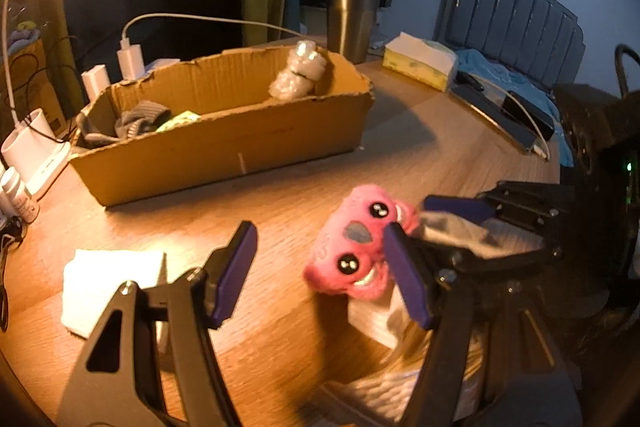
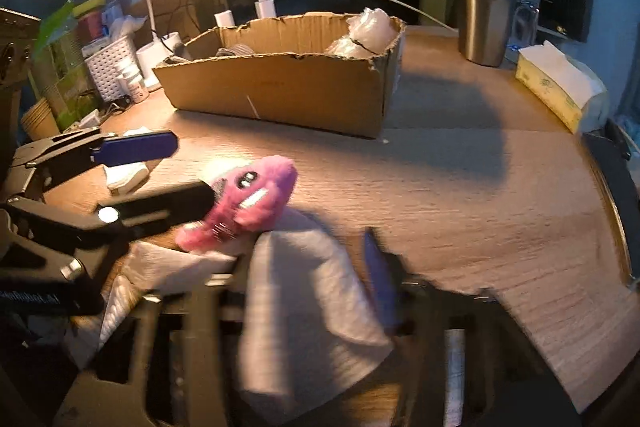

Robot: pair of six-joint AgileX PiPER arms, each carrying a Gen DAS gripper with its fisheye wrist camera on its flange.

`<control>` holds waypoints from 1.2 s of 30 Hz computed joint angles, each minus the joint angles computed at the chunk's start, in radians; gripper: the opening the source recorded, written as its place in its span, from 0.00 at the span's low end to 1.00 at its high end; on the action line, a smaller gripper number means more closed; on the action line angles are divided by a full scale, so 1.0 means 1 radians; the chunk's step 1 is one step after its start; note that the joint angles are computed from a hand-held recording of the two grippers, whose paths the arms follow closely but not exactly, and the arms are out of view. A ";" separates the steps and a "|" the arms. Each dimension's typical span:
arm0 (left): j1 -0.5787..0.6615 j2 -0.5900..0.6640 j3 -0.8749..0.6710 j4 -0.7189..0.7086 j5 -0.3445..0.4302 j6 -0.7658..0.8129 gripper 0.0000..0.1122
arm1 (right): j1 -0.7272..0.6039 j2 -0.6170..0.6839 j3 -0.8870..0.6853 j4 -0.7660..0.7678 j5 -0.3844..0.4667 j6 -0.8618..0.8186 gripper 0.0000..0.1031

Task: Organize soft objects
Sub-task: 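Grasp the pink fuzzy plush with the left gripper while the right grasps the paper towels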

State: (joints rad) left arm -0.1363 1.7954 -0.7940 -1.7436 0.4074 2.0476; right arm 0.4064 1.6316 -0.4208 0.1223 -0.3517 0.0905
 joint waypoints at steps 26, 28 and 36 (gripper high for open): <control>-0.034 0.116 -0.149 0.314 0.107 -0.313 0.32 | -0.090 -0.032 0.032 -0.177 -0.062 0.085 0.09; -0.018 0.105 -0.142 0.309 0.116 -0.307 0.32 | -0.076 -0.048 0.032 -0.120 -0.053 0.034 0.09; 0.079 0.015 -0.084 0.226 0.180 -0.230 0.32 | -0.011 -0.142 0.024 0.149 -0.003 -0.208 0.09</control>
